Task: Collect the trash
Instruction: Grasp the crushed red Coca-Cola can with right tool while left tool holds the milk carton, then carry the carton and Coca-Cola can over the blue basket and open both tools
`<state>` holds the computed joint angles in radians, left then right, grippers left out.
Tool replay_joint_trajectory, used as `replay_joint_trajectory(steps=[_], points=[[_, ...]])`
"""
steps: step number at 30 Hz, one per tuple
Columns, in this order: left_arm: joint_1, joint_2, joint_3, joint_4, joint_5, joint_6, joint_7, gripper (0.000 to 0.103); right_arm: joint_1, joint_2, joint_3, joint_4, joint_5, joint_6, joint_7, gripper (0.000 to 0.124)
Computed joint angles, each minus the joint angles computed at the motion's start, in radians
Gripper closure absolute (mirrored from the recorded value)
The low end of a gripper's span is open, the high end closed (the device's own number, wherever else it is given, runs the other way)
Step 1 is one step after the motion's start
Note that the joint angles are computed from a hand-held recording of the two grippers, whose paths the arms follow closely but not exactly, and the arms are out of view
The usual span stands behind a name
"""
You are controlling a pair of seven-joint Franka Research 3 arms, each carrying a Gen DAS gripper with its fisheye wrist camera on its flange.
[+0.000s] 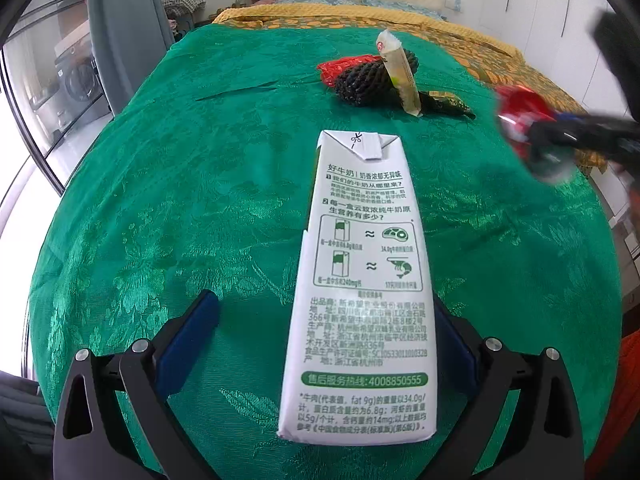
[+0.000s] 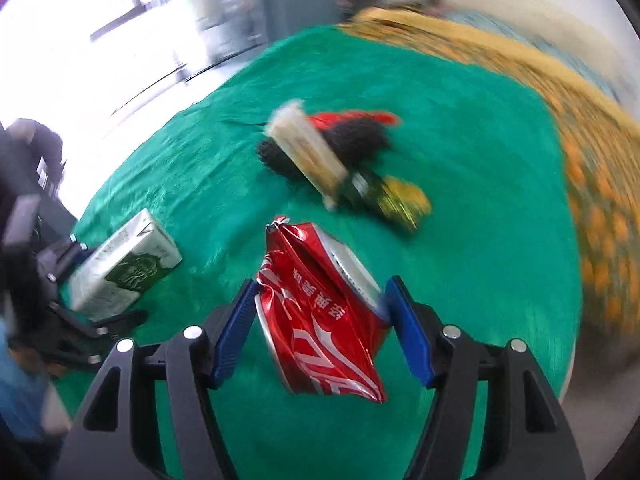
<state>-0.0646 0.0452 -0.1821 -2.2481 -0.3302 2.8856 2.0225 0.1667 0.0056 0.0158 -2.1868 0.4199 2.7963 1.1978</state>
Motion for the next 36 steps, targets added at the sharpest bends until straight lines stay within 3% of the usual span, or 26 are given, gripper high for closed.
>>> replay_joint_trajectory(steps=[4, 9, 12, 14, 19, 24, 26, 29, 31, 33, 34, 36], points=[[-0.004, 0.0, 0.005, -0.005, 0.049, 0.01, -0.045, 0.005, -0.006, -0.108, 0.014, -0.153, -0.12, 0.04, 0.213, 0.059], [-0.002, -0.007, 0.002, -0.014, 0.066, 0.014, -0.073, 0.005, -0.017, -0.146, 0.048, -0.261, -0.253, 0.116, 0.347, 0.057], [0.0, -0.032, -0.001, -0.028, -0.053, -0.011, 0.047, 0.005, 0.052, -0.174, -0.006, -0.3, -0.117, 0.129, 0.205, 0.046], [-0.009, -0.057, 0.008, -0.044, -0.149, -0.035, 0.152, 0.005, 0.061, -0.187, -0.016, -0.31, -0.084, 0.117, 0.141, 0.045], [-0.041, -0.088, 0.038, -0.061, -0.203, -0.041, 0.215, 0.005, 0.069, -0.204, -0.027, -0.325, -0.026, 0.129, 0.042, 0.043], [-0.054, -0.071, 0.04, -0.024, -0.14, -0.043, 0.156, 0.005, 0.039, -0.176, 0.001, -0.291, -0.063, 0.127, 0.053, 0.043], [-0.052, -0.058, 0.035, -0.005, -0.075, -0.034, 0.102, 0.005, 0.009, -0.156, 0.028, -0.281, -0.142, 0.139, 0.106, 0.043], [-0.044, -0.03, 0.031, 0.037, 0.063, -0.06, -0.02, 0.005, 0.015, -0.146, 0.018, -0.273, -0.143, 0.149, 0.106, 0.045], [-0.039, -0.018, 0.029, 0.055, 0.161, -0.076, -0.099, 0.011, 0.026, -0.144, 0.006, -0.266, -0.118, 0.136, 0.083, 0.068], [-0.035, -0.007, 0.027, 0.075, 0.22, -0.111, -0.151, 0.027, 0.024, -0.152, 0.004, -0.268, -0.112, 0.122, 0.083, 0.068], [-0.033, -0.001, 0.025, 0.084, 0.237, -0.13, -0.167, 0.031, 0.026, -0.158, 0.002, -0.271, -0.103, 0.12, 0.077, 0.068], [-0.029, 0.001, 0.02, 0.088, 0.253, -0.146, -0.181, 0.05, 0.036, -0.176, -0.007, -0.286, -0.07, 0.125, 0.054, 0.069]])
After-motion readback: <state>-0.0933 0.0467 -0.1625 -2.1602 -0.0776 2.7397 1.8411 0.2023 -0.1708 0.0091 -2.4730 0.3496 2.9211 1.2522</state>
